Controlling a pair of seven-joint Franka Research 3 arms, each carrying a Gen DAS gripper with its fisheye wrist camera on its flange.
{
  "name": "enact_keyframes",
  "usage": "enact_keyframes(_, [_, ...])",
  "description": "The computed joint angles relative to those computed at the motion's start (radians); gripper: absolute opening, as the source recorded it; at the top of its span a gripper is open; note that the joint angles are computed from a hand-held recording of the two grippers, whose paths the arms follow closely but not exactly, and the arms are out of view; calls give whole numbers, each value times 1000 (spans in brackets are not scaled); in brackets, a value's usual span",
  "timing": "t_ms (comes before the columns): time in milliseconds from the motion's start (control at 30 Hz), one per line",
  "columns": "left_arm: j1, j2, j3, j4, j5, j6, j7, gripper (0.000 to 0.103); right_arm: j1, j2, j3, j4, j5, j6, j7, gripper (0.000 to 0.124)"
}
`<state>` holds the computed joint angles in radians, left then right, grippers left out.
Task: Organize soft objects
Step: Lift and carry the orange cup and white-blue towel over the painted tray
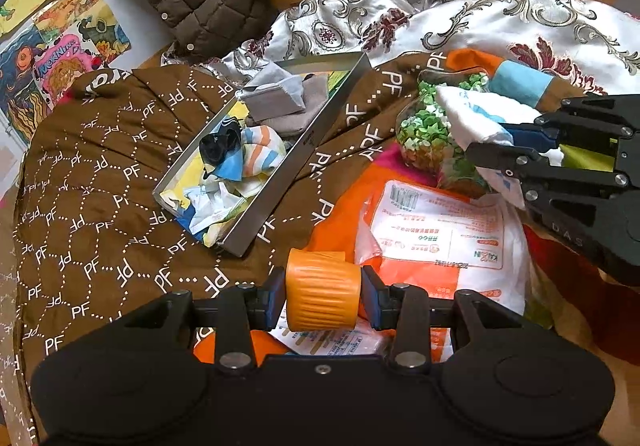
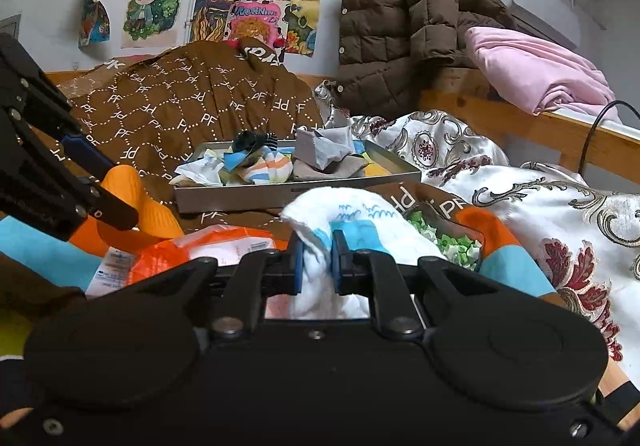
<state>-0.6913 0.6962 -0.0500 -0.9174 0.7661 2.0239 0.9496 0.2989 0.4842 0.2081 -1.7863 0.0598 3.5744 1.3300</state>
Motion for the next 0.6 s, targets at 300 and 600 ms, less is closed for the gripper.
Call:
enact_keyframes(300, [10,-8,-2,-22,5,66,-22,42,13,-1,-9,-7,-9,34,-4,8])
enact_keyframes(600, [32,9,15,-8,4,160,-72,42,56,9,-41,34,61,23,-40,8])
